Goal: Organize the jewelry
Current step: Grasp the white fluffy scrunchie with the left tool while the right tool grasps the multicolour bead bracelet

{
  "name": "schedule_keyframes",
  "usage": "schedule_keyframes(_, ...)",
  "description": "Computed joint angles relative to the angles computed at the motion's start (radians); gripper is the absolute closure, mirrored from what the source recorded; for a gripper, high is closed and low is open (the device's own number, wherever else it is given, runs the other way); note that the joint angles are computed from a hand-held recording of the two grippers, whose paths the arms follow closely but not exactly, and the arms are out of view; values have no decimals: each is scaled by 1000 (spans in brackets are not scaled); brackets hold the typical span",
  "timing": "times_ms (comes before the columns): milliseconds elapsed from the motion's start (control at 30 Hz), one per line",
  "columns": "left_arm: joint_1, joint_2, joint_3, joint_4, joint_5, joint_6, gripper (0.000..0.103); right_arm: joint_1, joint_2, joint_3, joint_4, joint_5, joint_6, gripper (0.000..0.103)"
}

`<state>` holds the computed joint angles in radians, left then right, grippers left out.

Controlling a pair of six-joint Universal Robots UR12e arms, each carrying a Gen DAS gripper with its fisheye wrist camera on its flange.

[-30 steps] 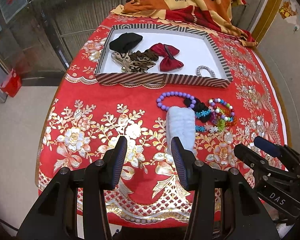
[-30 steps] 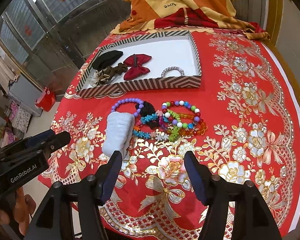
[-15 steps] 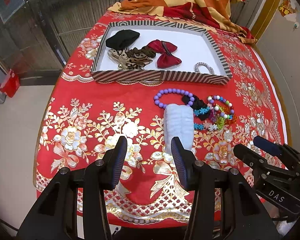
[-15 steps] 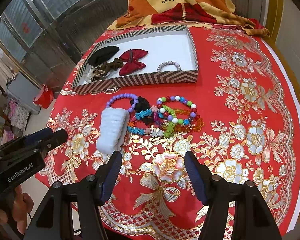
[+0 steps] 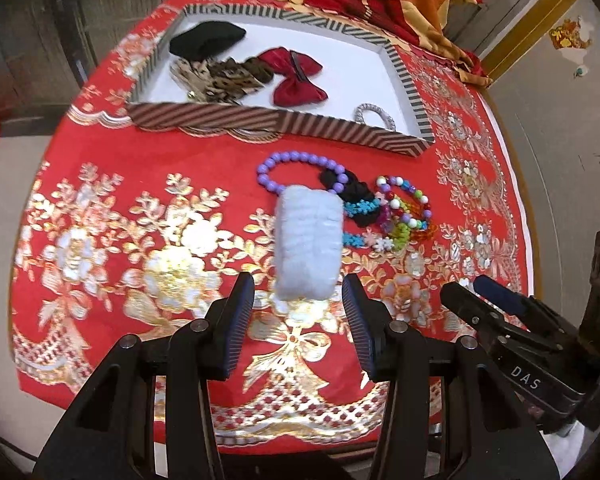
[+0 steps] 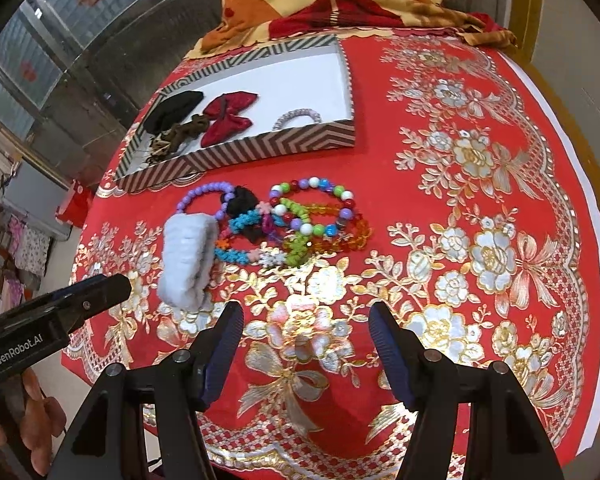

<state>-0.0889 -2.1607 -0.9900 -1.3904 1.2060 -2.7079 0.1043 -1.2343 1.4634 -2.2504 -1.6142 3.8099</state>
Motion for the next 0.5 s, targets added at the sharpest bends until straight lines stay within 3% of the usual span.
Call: schedule_keyframes(500,-35,-48,45,-21,56,3,58,-51,21,-2,-44,-25,25,41)
